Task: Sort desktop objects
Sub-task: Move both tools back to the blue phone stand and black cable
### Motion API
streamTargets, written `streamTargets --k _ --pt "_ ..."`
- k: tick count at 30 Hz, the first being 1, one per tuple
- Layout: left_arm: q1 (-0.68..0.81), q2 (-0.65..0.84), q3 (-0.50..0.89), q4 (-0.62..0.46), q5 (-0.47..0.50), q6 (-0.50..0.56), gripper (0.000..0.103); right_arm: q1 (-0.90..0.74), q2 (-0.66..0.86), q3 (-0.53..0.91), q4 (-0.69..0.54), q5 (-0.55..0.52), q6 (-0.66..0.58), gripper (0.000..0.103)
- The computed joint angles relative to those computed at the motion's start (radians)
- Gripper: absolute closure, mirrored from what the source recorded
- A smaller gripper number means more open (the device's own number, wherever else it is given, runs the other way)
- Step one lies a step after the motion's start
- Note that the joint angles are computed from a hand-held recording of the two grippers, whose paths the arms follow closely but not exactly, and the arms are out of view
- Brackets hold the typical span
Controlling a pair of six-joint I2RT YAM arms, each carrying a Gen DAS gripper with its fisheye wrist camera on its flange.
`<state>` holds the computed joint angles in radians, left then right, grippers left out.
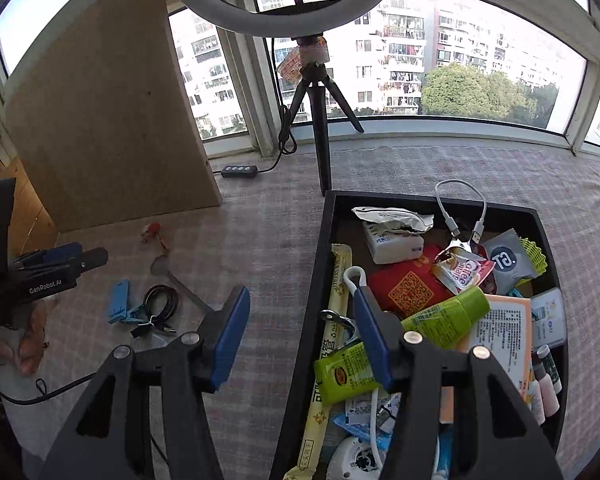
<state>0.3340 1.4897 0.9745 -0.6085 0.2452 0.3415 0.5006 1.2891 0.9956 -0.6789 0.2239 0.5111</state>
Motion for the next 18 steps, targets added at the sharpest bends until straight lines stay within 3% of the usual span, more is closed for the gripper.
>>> streamTargets --k 8,18 --pt "0.144 0.132 -0.025 0.052 -0.044 0.051 0.040 0.110 0.345 0.186 0.063 -0.059 -0.111 0.050" --pt "0.105 0.192 -0.079 0.124 -0.086 0.020 0.040 0.133 0.708 0.521 0.022 -0.123 -0.177 0.051"
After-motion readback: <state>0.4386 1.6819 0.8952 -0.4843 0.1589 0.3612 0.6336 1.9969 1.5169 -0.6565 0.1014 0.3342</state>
